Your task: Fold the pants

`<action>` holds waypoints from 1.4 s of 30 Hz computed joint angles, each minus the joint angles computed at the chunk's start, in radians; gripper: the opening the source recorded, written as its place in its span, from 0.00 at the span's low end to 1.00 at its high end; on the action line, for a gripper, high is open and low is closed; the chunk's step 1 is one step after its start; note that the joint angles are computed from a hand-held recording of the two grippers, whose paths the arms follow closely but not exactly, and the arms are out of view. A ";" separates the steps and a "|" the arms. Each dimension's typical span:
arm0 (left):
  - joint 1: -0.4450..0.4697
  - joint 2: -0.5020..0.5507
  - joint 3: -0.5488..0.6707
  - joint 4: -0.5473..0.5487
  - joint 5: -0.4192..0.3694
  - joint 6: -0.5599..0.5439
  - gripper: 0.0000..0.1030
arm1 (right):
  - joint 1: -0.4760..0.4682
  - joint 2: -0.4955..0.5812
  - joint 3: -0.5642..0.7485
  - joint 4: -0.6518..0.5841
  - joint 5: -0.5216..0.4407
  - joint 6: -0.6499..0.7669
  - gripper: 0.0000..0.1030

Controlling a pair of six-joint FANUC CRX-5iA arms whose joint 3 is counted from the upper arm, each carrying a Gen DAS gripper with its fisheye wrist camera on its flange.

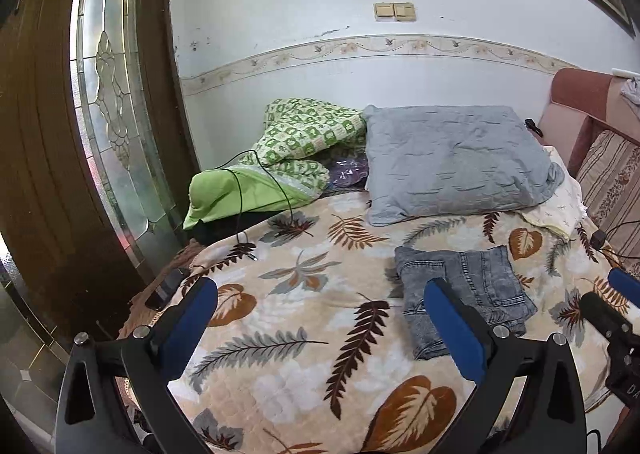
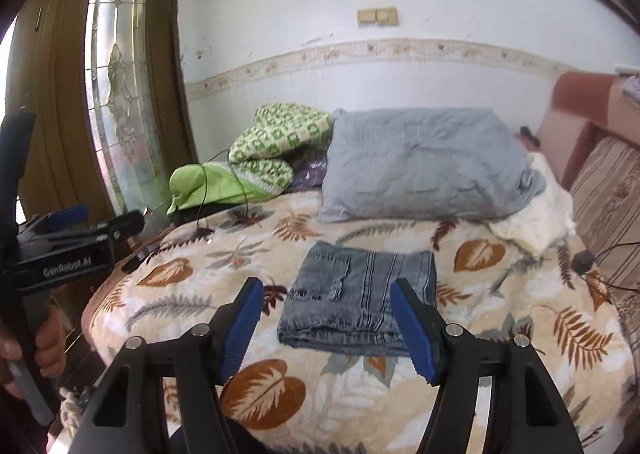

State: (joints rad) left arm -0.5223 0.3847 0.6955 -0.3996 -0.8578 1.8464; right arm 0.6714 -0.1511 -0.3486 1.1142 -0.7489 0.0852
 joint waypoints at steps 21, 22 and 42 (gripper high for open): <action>0.042 -0.016 -0.046 0.060 0.028 -0.029 1.00 | 0.011 0.084 0.091 -0.018 -0.051 -0.004 0.69; 0.045 -0.018 -0.051 0.069 0.033 -0.035 1.00 | 0.011 0.087 0.093 -0.019 -0.050 0.000 0.69; 0.062 -0.055 -0.100 0.104 0.093 -0.071 1.00 | 0.008 0.110 0.117 -0.049 -0.054 0.055 0.69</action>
State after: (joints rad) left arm -0.4600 0.3301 0.5952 -0.2960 -0.7645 1.7754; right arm 0.6794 -0.0408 -0.2312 1.0653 -0.8030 0.1397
